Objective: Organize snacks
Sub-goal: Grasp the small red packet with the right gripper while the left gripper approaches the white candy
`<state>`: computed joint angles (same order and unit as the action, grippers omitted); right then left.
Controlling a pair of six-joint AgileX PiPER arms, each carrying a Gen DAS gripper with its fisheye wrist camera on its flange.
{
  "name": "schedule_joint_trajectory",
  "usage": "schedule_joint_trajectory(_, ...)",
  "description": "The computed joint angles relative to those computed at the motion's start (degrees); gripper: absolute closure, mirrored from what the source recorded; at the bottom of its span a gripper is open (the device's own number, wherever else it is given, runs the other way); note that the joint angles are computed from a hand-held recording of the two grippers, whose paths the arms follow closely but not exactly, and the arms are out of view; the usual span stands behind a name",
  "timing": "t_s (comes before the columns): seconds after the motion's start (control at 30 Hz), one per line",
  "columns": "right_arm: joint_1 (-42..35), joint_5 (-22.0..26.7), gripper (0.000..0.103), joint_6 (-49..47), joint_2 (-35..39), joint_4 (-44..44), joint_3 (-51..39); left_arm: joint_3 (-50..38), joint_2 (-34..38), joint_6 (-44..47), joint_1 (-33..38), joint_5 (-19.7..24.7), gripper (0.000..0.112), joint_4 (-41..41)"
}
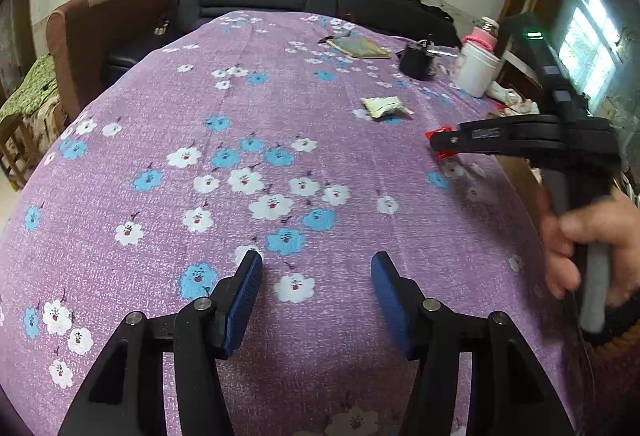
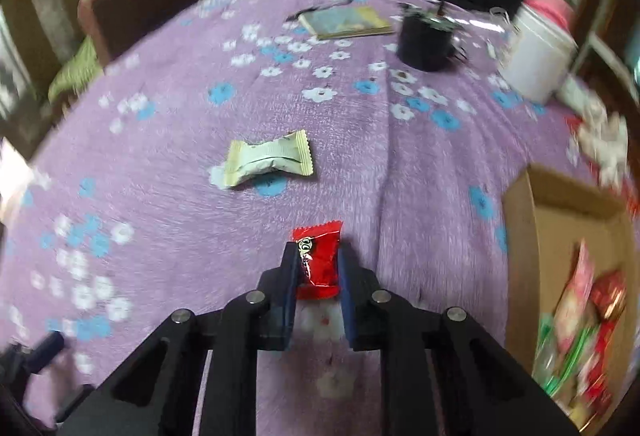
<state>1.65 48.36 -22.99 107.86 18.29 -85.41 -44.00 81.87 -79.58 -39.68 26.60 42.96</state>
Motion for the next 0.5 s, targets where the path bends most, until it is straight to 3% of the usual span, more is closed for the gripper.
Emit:
schedule_joint_trajectory(0.17,-7.10,-0.83,0.085,-13.15,-11.02,15.86,11.96,-7.76,2.21,15.27,-0.45,5.45,0.052,-8.26)
schedule_joint_trajectory(0.33,-12.72,-2.42,0.085,-22.94,-10.74,26.15,15.33,-24.34,10.99,31.88,1.45,14.12,0.052,-12.13)
schedule_joint_trajectory(0.5,-16.27,2.19,0.085,-24.45,-8.74,29.42,12.97,-39.76,23.39,47.15,6.08,13.45,0.052,-14.85)
